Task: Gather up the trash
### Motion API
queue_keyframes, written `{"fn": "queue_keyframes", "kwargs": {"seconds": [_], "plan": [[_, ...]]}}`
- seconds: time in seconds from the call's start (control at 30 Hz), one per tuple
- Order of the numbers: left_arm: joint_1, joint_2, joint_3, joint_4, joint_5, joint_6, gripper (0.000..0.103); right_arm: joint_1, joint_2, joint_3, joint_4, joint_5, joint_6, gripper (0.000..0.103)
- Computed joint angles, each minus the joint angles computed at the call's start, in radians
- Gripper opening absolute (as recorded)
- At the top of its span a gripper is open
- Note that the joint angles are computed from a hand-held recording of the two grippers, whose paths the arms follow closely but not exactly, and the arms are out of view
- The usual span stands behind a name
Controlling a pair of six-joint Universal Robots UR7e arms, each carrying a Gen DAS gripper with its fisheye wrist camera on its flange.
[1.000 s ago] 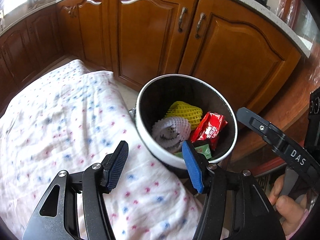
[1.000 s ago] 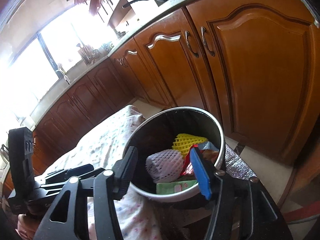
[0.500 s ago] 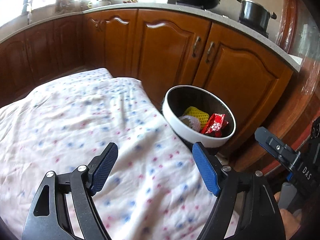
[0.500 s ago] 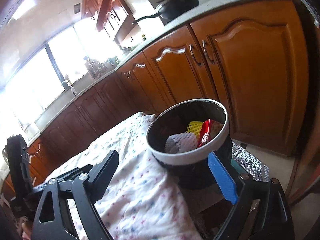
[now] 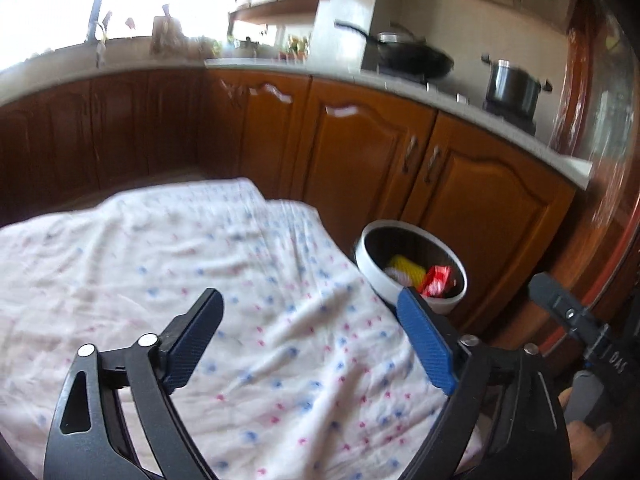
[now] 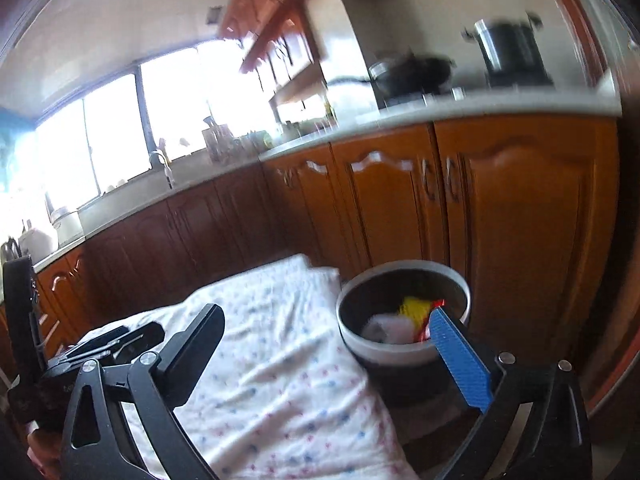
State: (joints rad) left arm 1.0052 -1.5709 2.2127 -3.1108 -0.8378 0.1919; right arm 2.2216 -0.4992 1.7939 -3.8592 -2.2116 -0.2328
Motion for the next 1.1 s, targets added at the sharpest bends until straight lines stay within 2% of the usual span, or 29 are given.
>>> {"fn": "queue_keyframes", "kwargs": {"seconds": [0.1,0.2,0.3,0.4,0.57,0.73,0.9,1.1], "plan": [[-0.028,-0.021,0.046,-0.139,0.043,0.067,0.103,0.022,0.043,-0.025,-0.074,-0.010,-0.077,0.103],[-0.039,-0.012,0.088,-0.282,0.097,0.148,0.103,0.018,0.090,-0.035,-0.140,-0.015,-0.112,0.103],[-0.022,-0.004,0.115,-0.345,0.113,0.179,0.103,0.005,0.127,-0.034,-0.189,-0.014,-0.112,0.103],[-0.005,-0.008,0.140,-0.379,0.115,0.178,0.103,-0.012,0.150,-0.022,-0.225,0.006,-0.093,0.103],[0.015,-0.011,0.185,-0.419,0.128,0.174,0.103,-0.018,0.176,-0.021,-0.261,0.015,-0.125,0.103],[0.005,-0.005,0.219,-0.475,0.172,0.205,0.103,-0.009,0.187,-0.020,-0.259,0.005,-0.129,0.103],[0.001,-0.007,0.231,-0.515,0.188,0.234,0.103,0.008,0.197,-0.028,-0.258,-0.004,-0.166,0.103],[-0.017,-0.003,0.244,-0.557,0.218,0.269,0.103,0.016,0.199,-0.032,-0.239,-0.005,-0.169,0.103]]}}
